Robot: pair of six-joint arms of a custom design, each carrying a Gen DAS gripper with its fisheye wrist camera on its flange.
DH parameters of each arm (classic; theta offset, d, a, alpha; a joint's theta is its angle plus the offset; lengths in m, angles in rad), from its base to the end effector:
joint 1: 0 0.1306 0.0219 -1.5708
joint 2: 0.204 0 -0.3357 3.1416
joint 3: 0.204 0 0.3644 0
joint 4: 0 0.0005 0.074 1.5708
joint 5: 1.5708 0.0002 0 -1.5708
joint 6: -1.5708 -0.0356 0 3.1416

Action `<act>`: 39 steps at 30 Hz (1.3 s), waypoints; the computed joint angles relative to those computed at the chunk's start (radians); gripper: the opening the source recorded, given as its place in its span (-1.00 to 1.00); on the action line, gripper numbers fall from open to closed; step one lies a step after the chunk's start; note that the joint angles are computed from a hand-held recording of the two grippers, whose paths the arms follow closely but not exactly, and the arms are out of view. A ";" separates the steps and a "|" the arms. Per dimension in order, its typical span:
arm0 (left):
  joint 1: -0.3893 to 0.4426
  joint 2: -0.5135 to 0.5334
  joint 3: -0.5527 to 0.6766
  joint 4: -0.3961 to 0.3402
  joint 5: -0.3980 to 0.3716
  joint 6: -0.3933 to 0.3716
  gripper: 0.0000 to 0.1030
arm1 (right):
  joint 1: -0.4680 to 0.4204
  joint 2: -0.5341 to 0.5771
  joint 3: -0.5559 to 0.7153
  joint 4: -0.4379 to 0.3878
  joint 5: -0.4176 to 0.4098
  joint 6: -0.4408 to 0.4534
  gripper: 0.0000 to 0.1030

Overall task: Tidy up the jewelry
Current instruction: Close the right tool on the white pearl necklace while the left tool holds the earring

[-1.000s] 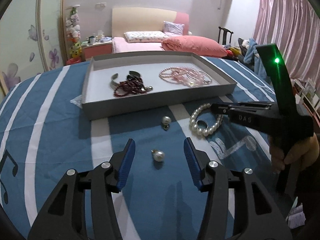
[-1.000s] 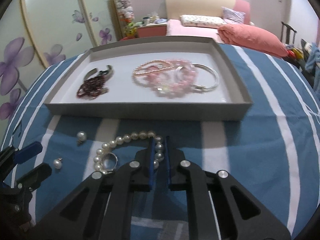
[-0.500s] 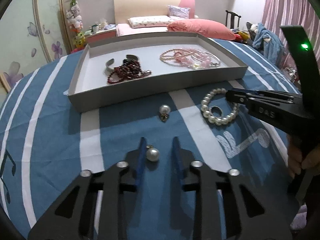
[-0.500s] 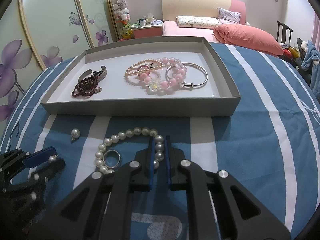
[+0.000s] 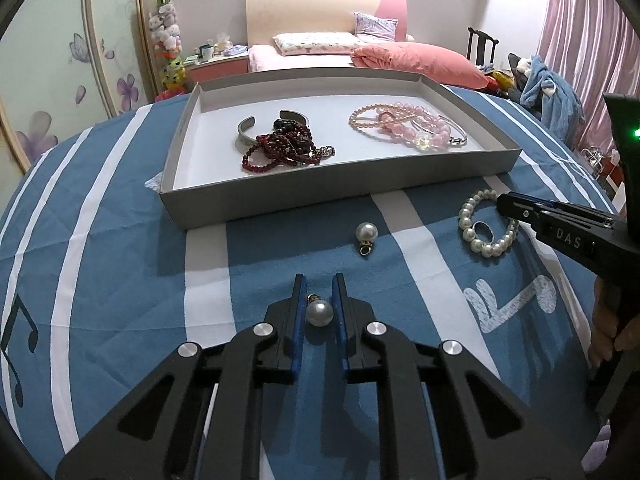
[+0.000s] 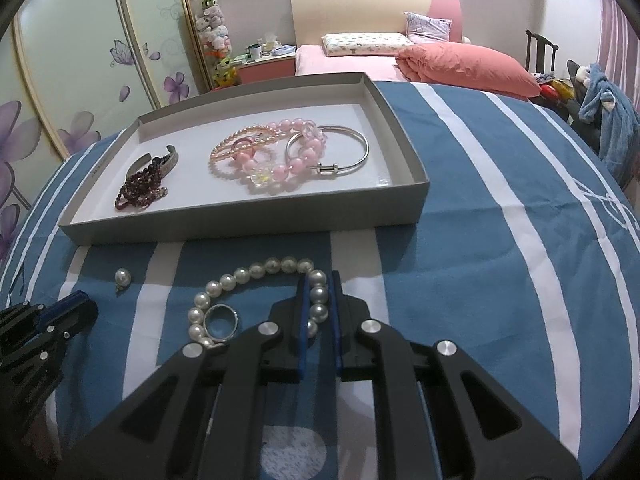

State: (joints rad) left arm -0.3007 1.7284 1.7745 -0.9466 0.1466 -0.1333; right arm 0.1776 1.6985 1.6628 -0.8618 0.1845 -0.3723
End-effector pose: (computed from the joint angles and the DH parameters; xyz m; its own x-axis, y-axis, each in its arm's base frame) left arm 0.5450 -0.1750 0.3757 -0.6914 0.3521 -0.6309 0.4758 0.8790 -0.0309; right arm 0.5556 0.0926 0.3497 -0.7390 0.2307 -0.6330 0.2230 0.9703 0.0932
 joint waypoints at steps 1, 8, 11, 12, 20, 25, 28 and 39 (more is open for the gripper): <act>0.000 0.000 0.000 0.000 0.001 0.001 -0.72 | -0.001 0.000 -0.001 0.000 0.001 0.002 -0.79; 0.000 0.001 0.002 -0.002 0.004 0.004 -0.72 | -0.001 0.000 -0.001 0.000 0.001 0.003 -0.79; 0.000 0.001 0.002 -0.002 0.004 0.004 -0.72 | -0.001 -0.001 -0.002 0.001 -0.001 0.001 -0.79; 0.000 0.001 0.002 -0.002 0.002 0.004 -0.73 | -0.001 -0.001 -0.003 0.003 -0.003 -0.001 -0.79; 0.000 0.009 0.011 0.001 -0.004 0.047 -0.73 | -0.001 -0.003 -0.007 0.006 -0.006 0.000 -0.79; 0.012 0.016 0.020 0.000 0.020 0.078 -0.72 | 0.002 -0.001 -0.003 0.001 -0.001 0.001 -0.79; 0.015 0.015 0.019 0.000 0.028 0.087 -0.72 | 0.001 -0.001 -0.003 0.001 -0.001 0.001 -0.79; 0.019 0.015 0.018 0.001 0.044 0.098 -0.72 | -0.003 -0.009 -0.015 0.012 -0.018 -0.007 -0.79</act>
